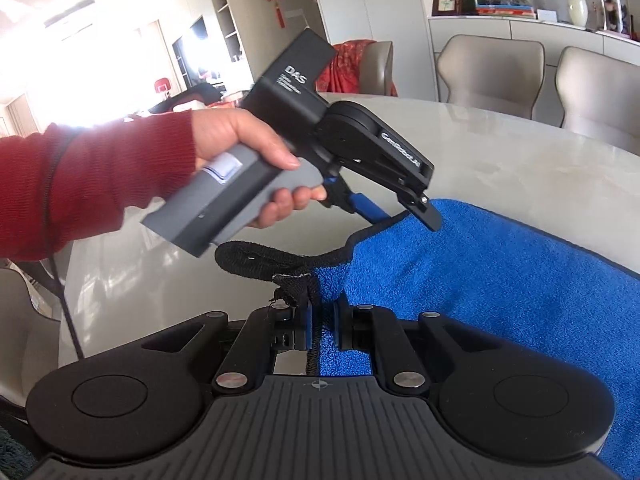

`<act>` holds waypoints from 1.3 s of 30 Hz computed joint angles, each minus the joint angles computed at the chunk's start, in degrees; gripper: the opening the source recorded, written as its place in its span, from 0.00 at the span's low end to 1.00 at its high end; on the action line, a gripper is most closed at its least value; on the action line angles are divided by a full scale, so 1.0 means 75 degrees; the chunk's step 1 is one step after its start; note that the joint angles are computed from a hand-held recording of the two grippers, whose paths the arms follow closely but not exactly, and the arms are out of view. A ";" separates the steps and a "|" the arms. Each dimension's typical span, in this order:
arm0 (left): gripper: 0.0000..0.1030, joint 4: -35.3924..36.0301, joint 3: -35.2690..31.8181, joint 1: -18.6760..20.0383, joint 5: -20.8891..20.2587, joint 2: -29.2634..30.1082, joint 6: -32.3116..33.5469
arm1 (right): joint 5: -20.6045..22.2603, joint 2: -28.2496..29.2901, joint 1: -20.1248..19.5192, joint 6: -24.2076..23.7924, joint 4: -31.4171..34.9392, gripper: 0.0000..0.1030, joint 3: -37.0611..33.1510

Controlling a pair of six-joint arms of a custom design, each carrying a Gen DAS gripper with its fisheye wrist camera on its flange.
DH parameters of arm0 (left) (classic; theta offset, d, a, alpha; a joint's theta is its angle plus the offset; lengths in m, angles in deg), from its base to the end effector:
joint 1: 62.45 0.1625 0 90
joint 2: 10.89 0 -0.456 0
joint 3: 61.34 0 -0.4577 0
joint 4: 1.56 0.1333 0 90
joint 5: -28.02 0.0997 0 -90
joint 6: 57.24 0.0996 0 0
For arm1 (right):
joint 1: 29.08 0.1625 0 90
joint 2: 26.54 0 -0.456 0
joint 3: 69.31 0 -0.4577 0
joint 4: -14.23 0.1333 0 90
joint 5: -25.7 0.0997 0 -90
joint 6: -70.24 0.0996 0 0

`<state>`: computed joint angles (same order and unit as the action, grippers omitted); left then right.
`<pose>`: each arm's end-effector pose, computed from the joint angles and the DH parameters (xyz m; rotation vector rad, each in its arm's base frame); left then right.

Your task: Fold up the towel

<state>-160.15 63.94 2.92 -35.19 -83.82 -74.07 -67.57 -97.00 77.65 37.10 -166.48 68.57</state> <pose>-0.0606 -0.5597 0.1785 0.0936 2.7425 -0.5971 0.2544 -0.4030 0.1177 1.2362 -2.7004 0.5937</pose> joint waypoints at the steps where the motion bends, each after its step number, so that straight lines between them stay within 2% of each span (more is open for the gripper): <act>1: 0.39 0.0011 -0.0039 0.0013 0.0004 0.0036 0.0013 | 0.0003 0.0029 -0.0010 -0.0001 -0.0016 0.09 -0.0010; 2: 0.31 -0.0016 -0.0075 0.0026 0.0006 0.0088 0.0023 | 0.0007 0.0034 -0.0019 0.0001 -0.0031 0.10 0.0000; 5: 0.17 -0.0216 -0.0122 0.0049 0.0024 0.0204 0.0063 | 0.0033 0.0033 -0.0007 0.0059 -0.0035 0.10 -0.0010; 10: 0.07 -0.0582 -0.0134 -0.0172 0.0250 0.0332 0.0418 | 0.0196 -0.0022 -0.0136 0.0270 -0.0207 0.10 0.0045; 15: 0.06 -0.0737 -0.0282 -0.0585 0.0443 0.0533 0.1117 | 0.0465 -0.0415 -0.0382 0.0749 -0.0552 0.09 0.0315; 26: 0.06 -0.0679 -0.0951 -0.1409 -0.0080 0.1279 0.1649 | 0.0230 -0.1779 -0.1154 0.1842 -0.1382 0.09 0.1225; 33: 0.06 -0.0738 -0.1366 -0.1891 -0.0520 0.2109 0.1861 | 0.0010 -0.2532 -0.1747 0.2200 -0.1700 0.10 0.1783; 39: 0.06 -0.0727 -0.1720 -0.2106 -0.0834 0.2858 0.1988 | 0.0028 -0.3064 -0.2422 0.2233 -0.1819 0.10 0.2195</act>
